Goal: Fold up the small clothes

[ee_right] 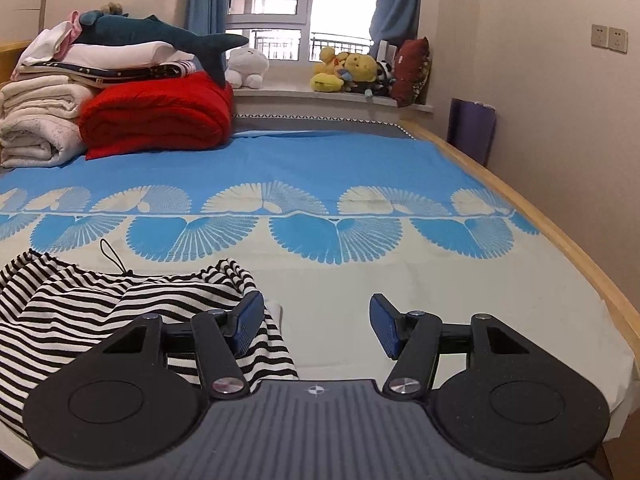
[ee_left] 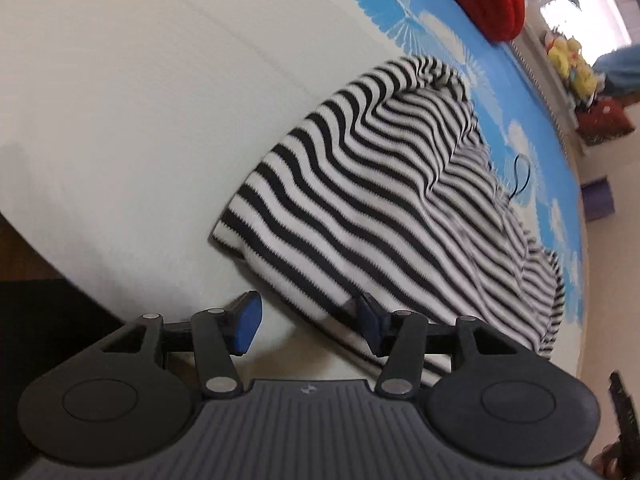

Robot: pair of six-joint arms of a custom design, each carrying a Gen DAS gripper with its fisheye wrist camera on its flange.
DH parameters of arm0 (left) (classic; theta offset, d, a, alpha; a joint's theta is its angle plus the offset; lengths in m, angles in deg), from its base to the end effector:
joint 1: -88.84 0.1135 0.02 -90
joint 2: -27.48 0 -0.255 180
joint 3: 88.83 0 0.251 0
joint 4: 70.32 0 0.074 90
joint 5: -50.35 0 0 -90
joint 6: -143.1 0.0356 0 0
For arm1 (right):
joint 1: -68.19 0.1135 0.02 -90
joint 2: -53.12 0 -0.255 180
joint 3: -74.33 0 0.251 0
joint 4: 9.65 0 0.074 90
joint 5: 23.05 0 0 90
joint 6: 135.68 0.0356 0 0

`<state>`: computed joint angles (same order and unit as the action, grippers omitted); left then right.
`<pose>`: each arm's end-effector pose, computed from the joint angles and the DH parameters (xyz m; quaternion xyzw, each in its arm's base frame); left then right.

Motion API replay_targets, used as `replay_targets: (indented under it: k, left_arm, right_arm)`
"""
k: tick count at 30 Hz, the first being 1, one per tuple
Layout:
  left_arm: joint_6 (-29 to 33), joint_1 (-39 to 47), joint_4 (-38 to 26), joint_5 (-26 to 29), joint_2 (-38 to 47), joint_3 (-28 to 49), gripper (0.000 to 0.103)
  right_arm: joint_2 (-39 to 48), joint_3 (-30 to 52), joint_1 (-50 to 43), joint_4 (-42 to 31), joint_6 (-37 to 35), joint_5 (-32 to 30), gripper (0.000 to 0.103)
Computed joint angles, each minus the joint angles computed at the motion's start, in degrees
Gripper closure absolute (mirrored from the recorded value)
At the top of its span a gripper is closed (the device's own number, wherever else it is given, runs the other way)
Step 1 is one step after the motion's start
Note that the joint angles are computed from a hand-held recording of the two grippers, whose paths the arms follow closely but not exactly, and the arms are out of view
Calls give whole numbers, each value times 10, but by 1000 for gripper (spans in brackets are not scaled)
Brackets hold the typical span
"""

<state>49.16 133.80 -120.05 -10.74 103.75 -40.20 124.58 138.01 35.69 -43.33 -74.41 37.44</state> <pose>0.1571 0.1326 0.1422 -0.3734 0.8875 -0.1951 0.1867 0.2340 -0.1283 0.2518 -0.0756 0.8845 -0.0026 0.4603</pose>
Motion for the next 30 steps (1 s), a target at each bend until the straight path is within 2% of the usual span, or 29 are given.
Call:
replay_targets:
  k: [3,8,11,12,14,16,19,25,27,30]
  left_arm:
    - [-27,18,34,27,2,-19,45]
    - [-54,19,73,37,-12,-44,45]
    - [-99,22,105,44,-18,-60,46]
    - [-109,19,112,40,-24,-65,49]
    - [-123,-1,119,16,-39,-71,63]
    - [-131,-16,125,4,-46,-75,85]
    - [-137,-37,128,-14,-75,-79,92]
    - [-108,-61,79,-41,-168,-65,94]
    - [-91,-101,51,-84,-206,-49,95]
    - [-88,-228,10,-205,-250,-13,95]
  right_arm:
    - [-3,-2,3,1,0,4,43]
    - [-2,-2,11,2,-10,15,42]
    - [-1,0,13,0,-12,21,42]
    - [-1,1,13,-1,-11,22,42]
    - [0,3,11,-3,-10,23,42]
    - [3,5,9,-5,-10,23,42]
    - [2,3,7,-5,-9,29,42]
    - [18,10,6,-1,13,39,42]
    - [28,17,7,0,29,46,42]
    - [51,37,4,-8,57,54,42]
